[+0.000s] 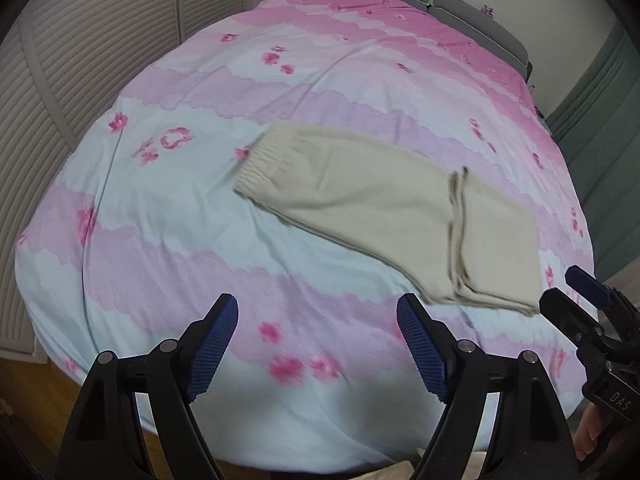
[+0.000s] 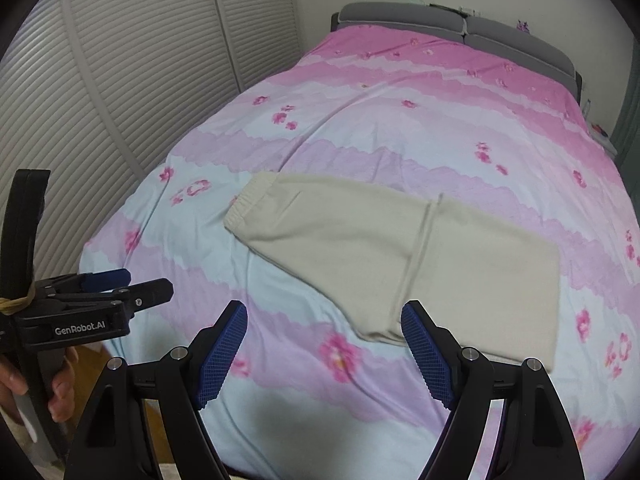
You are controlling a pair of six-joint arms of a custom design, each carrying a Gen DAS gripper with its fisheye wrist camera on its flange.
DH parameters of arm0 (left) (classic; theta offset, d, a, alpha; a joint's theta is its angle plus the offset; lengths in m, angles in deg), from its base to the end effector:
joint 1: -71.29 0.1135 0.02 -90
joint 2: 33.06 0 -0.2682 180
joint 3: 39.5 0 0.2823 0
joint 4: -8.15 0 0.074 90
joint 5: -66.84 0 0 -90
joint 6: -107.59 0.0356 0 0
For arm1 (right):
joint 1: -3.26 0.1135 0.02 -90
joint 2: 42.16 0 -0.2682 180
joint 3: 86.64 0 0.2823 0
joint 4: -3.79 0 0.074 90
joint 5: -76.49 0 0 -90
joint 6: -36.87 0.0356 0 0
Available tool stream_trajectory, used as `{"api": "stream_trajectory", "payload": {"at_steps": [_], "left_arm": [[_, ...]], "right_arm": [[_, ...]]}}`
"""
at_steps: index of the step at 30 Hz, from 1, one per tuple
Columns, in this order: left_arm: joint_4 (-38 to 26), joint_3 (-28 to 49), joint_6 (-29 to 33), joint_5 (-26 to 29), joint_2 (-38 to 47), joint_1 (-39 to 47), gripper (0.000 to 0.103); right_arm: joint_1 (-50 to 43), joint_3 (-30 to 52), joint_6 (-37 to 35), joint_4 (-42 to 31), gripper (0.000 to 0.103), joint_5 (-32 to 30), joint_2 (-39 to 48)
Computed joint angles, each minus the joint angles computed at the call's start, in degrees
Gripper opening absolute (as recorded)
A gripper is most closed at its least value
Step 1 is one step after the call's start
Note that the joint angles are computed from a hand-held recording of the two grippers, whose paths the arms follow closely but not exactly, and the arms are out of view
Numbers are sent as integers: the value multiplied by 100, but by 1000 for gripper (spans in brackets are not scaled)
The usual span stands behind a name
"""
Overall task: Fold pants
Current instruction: 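Move both tools over the waistband end of the trousers, then grasp the elastic waistband with the left tool and lift it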
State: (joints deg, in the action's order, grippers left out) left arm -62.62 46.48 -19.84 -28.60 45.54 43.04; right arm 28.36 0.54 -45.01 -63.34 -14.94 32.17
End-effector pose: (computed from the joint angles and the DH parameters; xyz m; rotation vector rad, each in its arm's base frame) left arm 0.2623 -0.1371 0.3148 -0.2455 2.6800 -0.2377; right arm 0.2593 0.1225 0.3455 -0.3849 2.5091 0.2642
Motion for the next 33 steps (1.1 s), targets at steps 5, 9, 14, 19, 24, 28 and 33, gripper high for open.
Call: {"api": "stream_trajectory", "payload": {"at_steps": [5,9,14,19,24,28,33], "left_arm": [[653,-454,431,845,224,1054,82],[1247,-673,415,1428,621,1628,82],[1921,-615,463,1820,1352,1979,82],[2636,-486,277,2547,2189,2374,82],[3143,-204,274,2982,3041,2556,82],[3431,18,124,3176,3592,2656,82],[4342,-171,-466,3679,3917,2846,82]], "right_arm": [[476,546,377,105,80,453,875],[646,1232,372,-96,80,599,1674],[703,2104,237,-333,80,739,2681],[645,2975,149,-521,80,656,3634],[621,3976,6,-720,80,685,4690],[606,5194,-196,-1216,80,795,5699],[570,6416,-222,-1721,80,784,6560]]}}
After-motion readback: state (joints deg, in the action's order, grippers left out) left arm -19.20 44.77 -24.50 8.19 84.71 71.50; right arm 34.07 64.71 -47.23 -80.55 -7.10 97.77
